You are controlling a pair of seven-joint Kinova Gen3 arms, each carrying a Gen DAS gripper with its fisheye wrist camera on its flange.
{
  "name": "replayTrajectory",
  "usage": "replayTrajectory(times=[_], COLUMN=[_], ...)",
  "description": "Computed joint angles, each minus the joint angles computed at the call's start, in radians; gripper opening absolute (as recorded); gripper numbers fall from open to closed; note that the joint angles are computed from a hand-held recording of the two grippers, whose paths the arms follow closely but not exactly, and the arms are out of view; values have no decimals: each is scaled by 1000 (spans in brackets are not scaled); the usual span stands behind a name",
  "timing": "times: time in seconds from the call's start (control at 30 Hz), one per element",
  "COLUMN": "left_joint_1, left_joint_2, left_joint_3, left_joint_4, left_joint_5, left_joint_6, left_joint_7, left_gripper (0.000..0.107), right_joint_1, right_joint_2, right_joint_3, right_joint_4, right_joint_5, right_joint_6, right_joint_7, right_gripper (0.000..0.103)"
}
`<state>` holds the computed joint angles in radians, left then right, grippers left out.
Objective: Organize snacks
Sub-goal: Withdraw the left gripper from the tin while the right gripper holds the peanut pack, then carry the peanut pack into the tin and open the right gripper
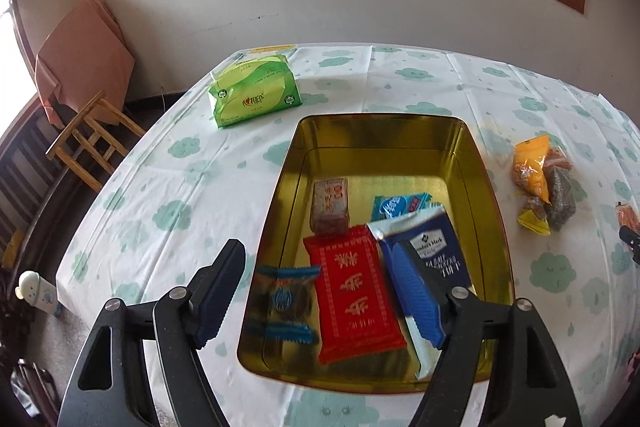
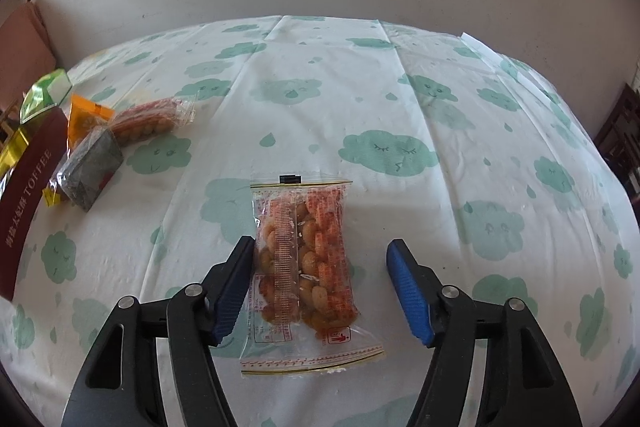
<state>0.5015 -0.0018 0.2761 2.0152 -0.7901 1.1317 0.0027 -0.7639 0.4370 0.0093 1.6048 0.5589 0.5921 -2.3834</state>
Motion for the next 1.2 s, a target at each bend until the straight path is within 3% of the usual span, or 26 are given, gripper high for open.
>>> replayTrajectory(times=[0.2, 0.47, 0.73, 0.9, 1.2], left_joint_1=[15, 6, -15, -38, -105], left_joint_2=[-22, -46, -74, -104, -171], left_joint_3=[19, 35, 40, 53, 89], left_joint_4=[18, 34, 58, 87, 126], left_joint_5=[25, 34, 66, 75, 86], left_joint_6=[21, 13, -13, -32, -32], left_joint_7=[39, 69, 81, 119, 183], left_gripper=[75, 76, 79, 80, 92], right_joint_1=[11, -16, -35, -49, -89], right_joint_2=[7, 4, 17, 12, 52], right_joint_3=[-18, -20, -30, -52, -131], right_joint_4=[-33, -39, -79, -98, -239], right_joint_5=[-37, -31, -27, -40, -163], right_joint_6=[48, 66, 129, 116, 83], right_joint_7=[32, 19, 3, 2, 145], right_gripper=[66, 41, 40, 40, 40])
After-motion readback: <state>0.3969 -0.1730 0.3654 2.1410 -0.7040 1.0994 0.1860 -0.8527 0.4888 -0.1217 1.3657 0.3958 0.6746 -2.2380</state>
